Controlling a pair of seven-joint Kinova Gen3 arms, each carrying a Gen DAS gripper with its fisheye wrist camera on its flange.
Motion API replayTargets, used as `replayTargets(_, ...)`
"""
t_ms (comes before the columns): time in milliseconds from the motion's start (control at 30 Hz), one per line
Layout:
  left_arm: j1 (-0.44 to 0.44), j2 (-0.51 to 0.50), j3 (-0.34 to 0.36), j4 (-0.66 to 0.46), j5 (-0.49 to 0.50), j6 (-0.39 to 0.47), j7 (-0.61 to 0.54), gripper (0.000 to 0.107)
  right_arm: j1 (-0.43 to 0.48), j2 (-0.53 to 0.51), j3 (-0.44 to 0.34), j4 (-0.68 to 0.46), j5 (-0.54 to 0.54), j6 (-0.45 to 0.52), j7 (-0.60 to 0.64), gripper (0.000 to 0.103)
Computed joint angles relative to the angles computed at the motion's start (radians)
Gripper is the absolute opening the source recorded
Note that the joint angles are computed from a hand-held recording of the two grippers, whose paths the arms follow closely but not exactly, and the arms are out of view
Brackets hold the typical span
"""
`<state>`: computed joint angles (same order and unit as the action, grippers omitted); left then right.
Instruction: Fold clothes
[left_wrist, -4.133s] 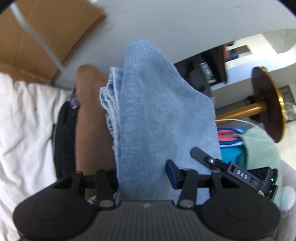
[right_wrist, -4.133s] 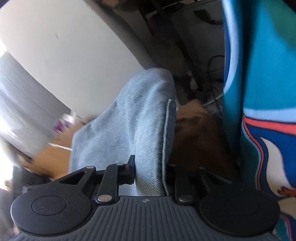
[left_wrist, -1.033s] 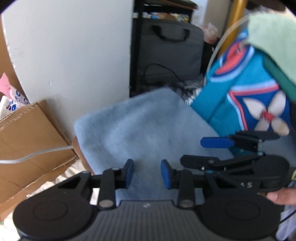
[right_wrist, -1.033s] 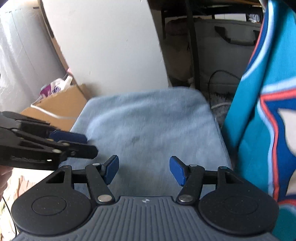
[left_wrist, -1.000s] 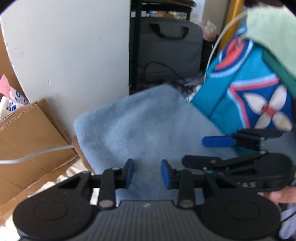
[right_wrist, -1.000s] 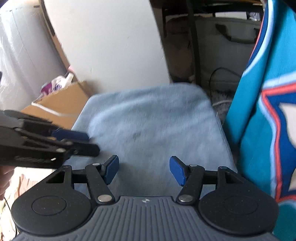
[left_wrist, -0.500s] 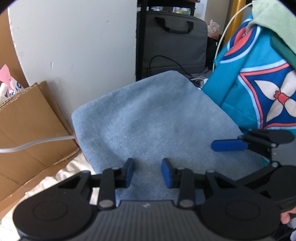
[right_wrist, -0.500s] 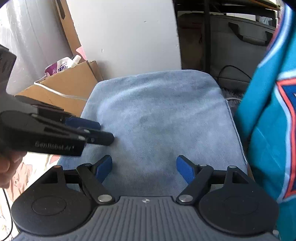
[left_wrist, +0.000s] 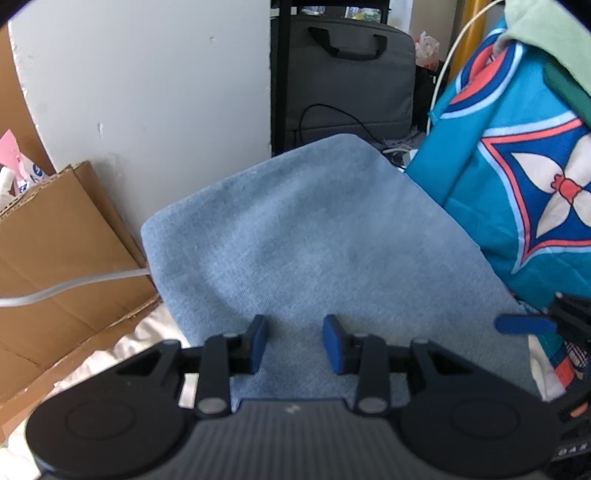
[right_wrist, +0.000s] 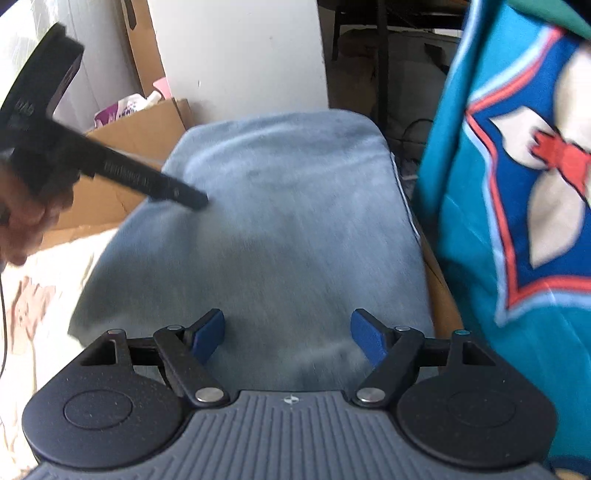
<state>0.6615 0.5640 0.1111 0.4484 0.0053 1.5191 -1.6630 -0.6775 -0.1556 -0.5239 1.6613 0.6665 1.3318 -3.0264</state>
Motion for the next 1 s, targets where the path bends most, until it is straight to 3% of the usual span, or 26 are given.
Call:
replayTargets(133,-0.005,-0.022,0.001,0.046,-0.001,-0.029,-0.002,0.038,-0.017,-0.020,-0.040,0.014,-0.005,0.042,-0.042,0.073)
replayTargets(233,-0.003,-0.019,0.002,0.043,-0.006,-0.029,0.006,0.038,0.070,-0.057,-0.106,0.024,-0.049,0.029,-0.065,0.072)
replayTargets(333,0.003,-0.012,0.000,0.025,-0.014,-0.015,0.012,0.038,0.176,-0.158,-0.153,0.099,-0.097,-0.086,-0.176,0.071)
replayTargets(600,0.002,-0.029,0.001,0.061,-0.017,-0.040,0.020,0.038,0.371,-0.383,-0.174,0.310,-0.251,-0.412,-0.501,0.070)
replayTargets(833,0.003,-0.029,0.003,0.063,-0.019,-0.043,0.020,0.038,0.520,-0.479,-0.278,0.469,-0.205,-0.667,-0.786,0.069)
replayTargets(867,0.002,-0.032,0.003,0.070,-0.019,-0.049,0.020,0.038,0.541,-0.492,-0.290,0.484,-0.196,-0.698,-0.827,0.067)
replayTargets(900,0.001,-0.034,0.004,0.074,-0.019,-0.052,0.021,0.038,0.571,-0.509,-0.306,0.502,-0.190,-0.735,-0.867,0.056)
replayTargets(933,0.001,-0.035,0.004,0.076,-0.019,-0.054,0.022,0.038,0.589,-0.520,-0.316,0.517,-0.179,-0.761,-0.907,0.052)
replayTargets(1000,-0.001,-0.037,0.006,0.080,-0.019,-0.057,0.023,0.038,0.607,-0.528,-0.326,0.530,-0.184,-0.778,-0.938,0.029)
